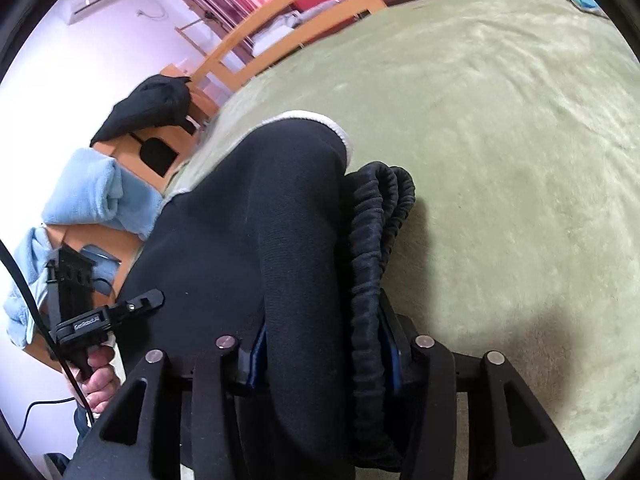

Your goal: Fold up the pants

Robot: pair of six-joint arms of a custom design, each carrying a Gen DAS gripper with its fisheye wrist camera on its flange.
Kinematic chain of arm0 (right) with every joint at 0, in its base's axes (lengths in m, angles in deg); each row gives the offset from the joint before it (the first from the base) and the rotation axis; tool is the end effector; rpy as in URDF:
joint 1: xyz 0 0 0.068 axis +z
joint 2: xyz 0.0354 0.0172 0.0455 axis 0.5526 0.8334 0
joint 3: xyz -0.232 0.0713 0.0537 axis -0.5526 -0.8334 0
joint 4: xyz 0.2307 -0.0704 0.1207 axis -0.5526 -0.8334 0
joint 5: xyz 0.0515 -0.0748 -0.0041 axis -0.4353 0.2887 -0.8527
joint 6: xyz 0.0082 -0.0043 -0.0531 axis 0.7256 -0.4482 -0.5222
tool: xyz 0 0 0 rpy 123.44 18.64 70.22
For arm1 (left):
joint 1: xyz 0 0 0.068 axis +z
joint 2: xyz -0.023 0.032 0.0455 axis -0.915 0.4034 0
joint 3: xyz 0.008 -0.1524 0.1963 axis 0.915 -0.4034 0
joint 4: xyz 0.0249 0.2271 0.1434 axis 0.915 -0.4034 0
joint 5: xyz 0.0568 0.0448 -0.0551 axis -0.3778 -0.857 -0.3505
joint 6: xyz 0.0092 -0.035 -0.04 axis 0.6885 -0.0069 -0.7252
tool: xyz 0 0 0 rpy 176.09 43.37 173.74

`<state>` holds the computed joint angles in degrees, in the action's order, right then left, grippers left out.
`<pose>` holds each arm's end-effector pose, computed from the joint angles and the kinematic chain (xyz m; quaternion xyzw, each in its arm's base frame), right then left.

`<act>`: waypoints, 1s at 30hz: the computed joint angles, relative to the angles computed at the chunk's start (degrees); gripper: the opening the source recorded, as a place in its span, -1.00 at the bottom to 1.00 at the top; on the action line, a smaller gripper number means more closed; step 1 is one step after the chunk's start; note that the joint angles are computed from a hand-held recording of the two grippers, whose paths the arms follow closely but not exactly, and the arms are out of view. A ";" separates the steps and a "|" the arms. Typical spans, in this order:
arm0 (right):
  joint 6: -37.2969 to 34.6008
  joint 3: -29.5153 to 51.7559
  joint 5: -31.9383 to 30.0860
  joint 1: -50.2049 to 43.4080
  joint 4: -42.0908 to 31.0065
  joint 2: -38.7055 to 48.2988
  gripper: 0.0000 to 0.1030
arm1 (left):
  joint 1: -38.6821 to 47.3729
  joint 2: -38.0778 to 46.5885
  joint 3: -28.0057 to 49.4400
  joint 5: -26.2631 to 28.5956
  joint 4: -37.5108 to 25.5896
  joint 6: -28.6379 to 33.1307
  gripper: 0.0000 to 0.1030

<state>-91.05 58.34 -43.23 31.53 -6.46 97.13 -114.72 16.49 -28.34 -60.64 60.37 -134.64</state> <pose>0.3814 0.0117 0.1904 -0.2185 0.8931 0.3448 0.1893 0.1845 -0.1889 0.2019 -0.2394 0.9050 -0.1742 0.3054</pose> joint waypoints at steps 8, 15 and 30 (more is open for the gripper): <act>1.32 -4.69 5.24 1.07 6.50 -2.65 0.12 | -1.57 7.32 9.33 -4.80 -10.35 0.28 -0.37; 1.76 -11.52 8.34 -0.56 10.16 -10.09 0.19 | -5.24 7.19 11.78 -7.04 -19.37 -5.48 -0.20; -1.91 -23.86 13.25 -3.81 14.69 -22.36 0.22 | -23.13 16.42 25.07 -13.55 -40.95 -24.32 0.04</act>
